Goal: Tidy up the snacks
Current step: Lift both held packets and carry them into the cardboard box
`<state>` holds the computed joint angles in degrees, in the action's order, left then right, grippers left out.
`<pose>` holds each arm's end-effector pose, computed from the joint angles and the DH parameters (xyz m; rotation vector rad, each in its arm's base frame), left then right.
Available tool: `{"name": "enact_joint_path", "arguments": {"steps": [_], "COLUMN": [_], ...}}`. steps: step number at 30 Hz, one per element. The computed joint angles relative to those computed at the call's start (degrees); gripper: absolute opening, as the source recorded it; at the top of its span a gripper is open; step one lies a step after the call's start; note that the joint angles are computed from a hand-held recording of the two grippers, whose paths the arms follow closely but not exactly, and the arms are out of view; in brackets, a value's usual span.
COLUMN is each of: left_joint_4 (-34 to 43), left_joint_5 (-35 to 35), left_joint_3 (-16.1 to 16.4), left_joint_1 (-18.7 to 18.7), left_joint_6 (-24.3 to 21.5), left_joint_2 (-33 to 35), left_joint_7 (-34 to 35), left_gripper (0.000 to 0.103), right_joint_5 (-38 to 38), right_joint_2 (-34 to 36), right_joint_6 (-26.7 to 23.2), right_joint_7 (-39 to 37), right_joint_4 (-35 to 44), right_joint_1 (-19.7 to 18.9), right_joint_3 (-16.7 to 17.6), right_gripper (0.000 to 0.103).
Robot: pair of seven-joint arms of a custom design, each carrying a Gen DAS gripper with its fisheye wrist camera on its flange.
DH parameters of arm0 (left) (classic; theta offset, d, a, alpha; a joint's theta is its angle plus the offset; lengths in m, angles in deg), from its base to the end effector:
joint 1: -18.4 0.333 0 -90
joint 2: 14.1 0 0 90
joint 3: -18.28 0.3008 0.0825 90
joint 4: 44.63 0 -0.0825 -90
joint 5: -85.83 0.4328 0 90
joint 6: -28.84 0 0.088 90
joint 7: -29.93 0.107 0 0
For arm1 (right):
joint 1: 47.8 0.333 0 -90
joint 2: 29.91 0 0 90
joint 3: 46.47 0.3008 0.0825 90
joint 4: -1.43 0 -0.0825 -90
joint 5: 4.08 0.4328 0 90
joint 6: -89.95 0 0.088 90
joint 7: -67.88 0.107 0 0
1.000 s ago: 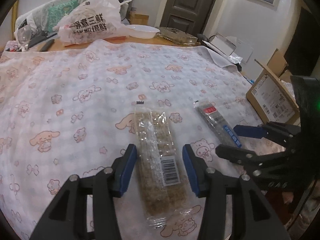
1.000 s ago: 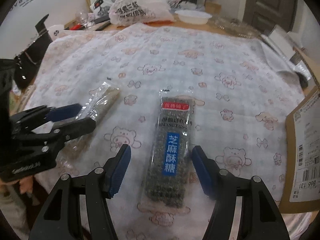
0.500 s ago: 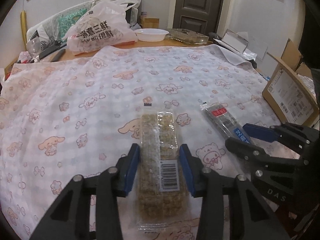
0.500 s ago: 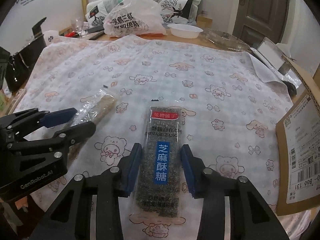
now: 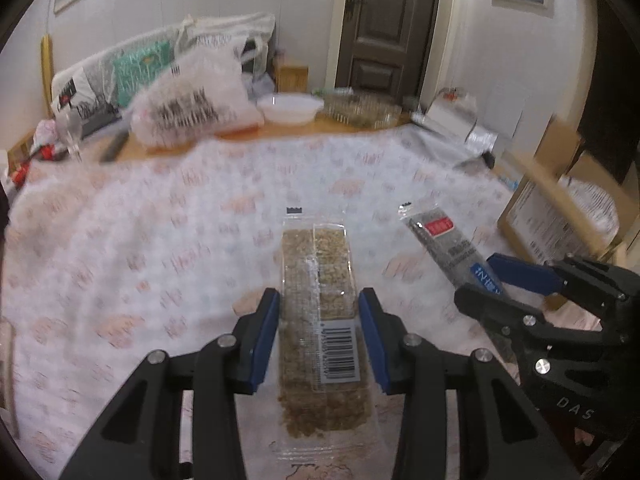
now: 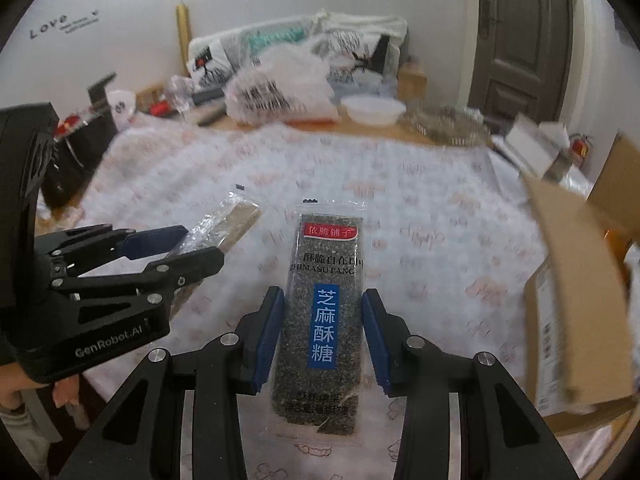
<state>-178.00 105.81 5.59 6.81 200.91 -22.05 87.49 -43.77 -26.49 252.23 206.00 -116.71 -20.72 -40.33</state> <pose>0.5147 -0.2617 0.4430 -1.6192 1.9680 -0.9456 0.5200 0.3787 0.4388 -1.9761 1.4185 -0.6092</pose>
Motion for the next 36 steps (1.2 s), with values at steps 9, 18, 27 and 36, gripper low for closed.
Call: {"name": "enact_joint_path", "arguments": {"steps": [9, 18, 27, 36], "left_joint_4": [3.41, 17.60, 38.48, 54.98], "left_joint_5": [6.83, 7.00, 1.15, -4.53], "left_joint_3": [-3.29, -5.49, -6.46, -5.87], "left_joint_1": [1.18, -4.66, -12.44, -17.55], "left_joint_6": [-0.62, -3.95, -11.30, -19.20], "left_joint_2": [-6.59, 1.46, 20.08, 34.50], "left_joint_7": [-4.77, 0.40, 8.55, 13.11], "left_gripper": [0.038, 0.038, 0.038, 0.038], "right_joint_5": [-9.94, -10.59, -0.94, 6.33], "right_joint_2": [-11.18, -25.03, -29.43, -28.37], "right_joint_6": [6.41, 10.90, 11.02, 11.64], "right_joint_7": [6.71, 10.28, 0.39, -7.47], "right_joint_4": [-5.02, -16.11, -23.34, -25.47], "right_joint_1": [-5.91, -16.81, -20.64, -24.68], "right_joint_3": [2.96, 5.12, 1.12, 1.38], "right_gripper": [0.035, 0.035, 0.035, 0.035]}}
